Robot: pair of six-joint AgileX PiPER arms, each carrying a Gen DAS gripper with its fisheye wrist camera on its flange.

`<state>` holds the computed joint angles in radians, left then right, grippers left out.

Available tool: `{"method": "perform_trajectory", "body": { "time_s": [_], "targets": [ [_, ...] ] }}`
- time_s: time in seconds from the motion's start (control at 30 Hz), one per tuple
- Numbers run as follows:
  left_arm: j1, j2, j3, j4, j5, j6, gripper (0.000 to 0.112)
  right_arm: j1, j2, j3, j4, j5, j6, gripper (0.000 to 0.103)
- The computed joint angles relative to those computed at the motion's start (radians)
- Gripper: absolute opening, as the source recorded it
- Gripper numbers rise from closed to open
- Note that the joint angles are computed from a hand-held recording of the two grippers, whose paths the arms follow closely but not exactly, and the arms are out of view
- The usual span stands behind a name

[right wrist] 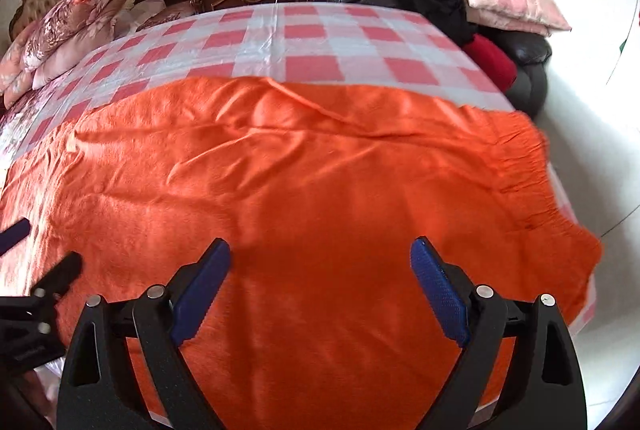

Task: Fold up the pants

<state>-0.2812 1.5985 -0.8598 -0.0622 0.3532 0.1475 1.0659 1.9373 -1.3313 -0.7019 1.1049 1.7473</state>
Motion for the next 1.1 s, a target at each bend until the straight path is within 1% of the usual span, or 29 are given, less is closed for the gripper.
{"method": "perform_trajectory", "body": {
  "time_s": [0.03,0.07,0.1,0.17,0.2,0.27,0.33,0.4,0.43,0.47,0.6,0.63,0.67,0.7,0.73,0.8,0.83,0.87,0.93,0.97,1.0,1.07,1.1],
  "targets": [
    [0.004,0.002,0.001,-0.019,-0.001,0.009,0.101,-0.004,0.020,-0.020,0.011,-0.008,-0.007,0.088],
    [0.012,0.001,0.009,-0.058,-0.018,0.029,0.101,-0.007,0.030,-0.031,0.020,-0.008,-0.016,0.088],
    [0.012,-0.003,0.020,-0.063,-0.031,0.027,0.101,-0.005,0.041,-0.042,0.016,-0.001,-0.002,0.088],
    [0.003,0.005,0.018,-0.008,-0.038,-0.027,0.102,-0.014,0.034,-0.033,0.028,-0.020,0.005,0.090],
    [-0.001,0.014,0.003,0.015,-0.022,-0.050,0.102,-0.028,0.025,-0.023,0.050,-0.043,-0.004,0.096],
    [0.008,0.012,-0.013,0.005,0.017,-0.031,0.102,-0.044,0.007,0.005,0.065,-0.090,-0.017,0.098],
    [0.017,0.014,-0.023,0.003,0.040,-0.025,0.102,-0.042,0.020,-0.012,0.066,-0.076,-0.048,0.098],
    [0.031,0.012,-0.026,0.086,0.044,-0.111,0.102,-0.047,0.018,-0.010,0.074,-0.083,-0.051,0.099],
    [0.057,0.009,-0.024,0.103,0.043,-0.120,0.102,-0.047,0.020,-0.012,0.073,-0.080,-0.055,0.099],
    [0.095,0.012,-0.028,0.080,0.049,-0.088,0.102,-0.047,0.019,-0.011,0.073,-0.079,-0.054,0.099],
    [0.281,0.008,-0.034,-0.082,0.065,0.163,0.102,-0.048,0.021,-0.016,0.080,-0.073,-0.062,0.099],
    [0.316,0.006,-0.040,-0.102,0.074,0.199,0.102,-0.050,0.020,-0.017,0.084,-0.073,-0.067,0.099],
    [0.349,0.003,-0.038,-0.082,0.059,0.197,0.102,-0.052,0.019,-0.017,0.088,-0.073,-0.072,0.099],
    [0.385,-0.003,-0.032,-0.028,0.032,0.168,0.101,-0.055,0.018,-0.019,0.093,-0.074,-0.078,0.099],
    [0.424,-0.001,-0.038,-0.014,0.020,0.170,0.101,-0.058,0.018,-0.020,0.098,-0.074,-0.085,0.099],
    [0.529,0.018,-0.069,-0.080,0.024,0.243,0.101,-0.060,0.017,-0.021,0.105,-0.075,-0.092,0.099],
    [0.576,0.023,-0.081,-0.089,0.016,0.248,0.101,-0.061,0.017,-0.021,0.106,-0.075,-0.092,0.099],
    [0.637,0.032,-0.099,-0.138,0.015,0.291,0.100,-0.061,0.016,-0.021,0.108,-0.075,-0.092,0.099],
    [0.768,0.060,-0.149,-0.292,0.049,0.429,0.099,-0.061,0.017,-0.021,0.109,-0.075,-0.094,0.099],
    [0.852,0.087,-0.193,-0.388,0.095,0.506,0.097,-0.062,0.017,-0.022,0.112,-0.075,-0.098,0.099],
    [0.918,0.117,-0.240,-0.445,0.152,0.546,0.096,-0.062,0.017,-0.022,0.113,-0.075,-0.102,0.099],
    [1.069,0.209,-0.368,-0.553,0.318,0.597,0.091,-0.070,0.011,-0.016,0.119,-0.089,-0.123,0.099],
    [1.132,0.257,-0.427,-0.603,0.401,0.610,0.091,-0.077,0.004,-0.007,0.120,-0.103,-0.147,0.099]
  ]
}}
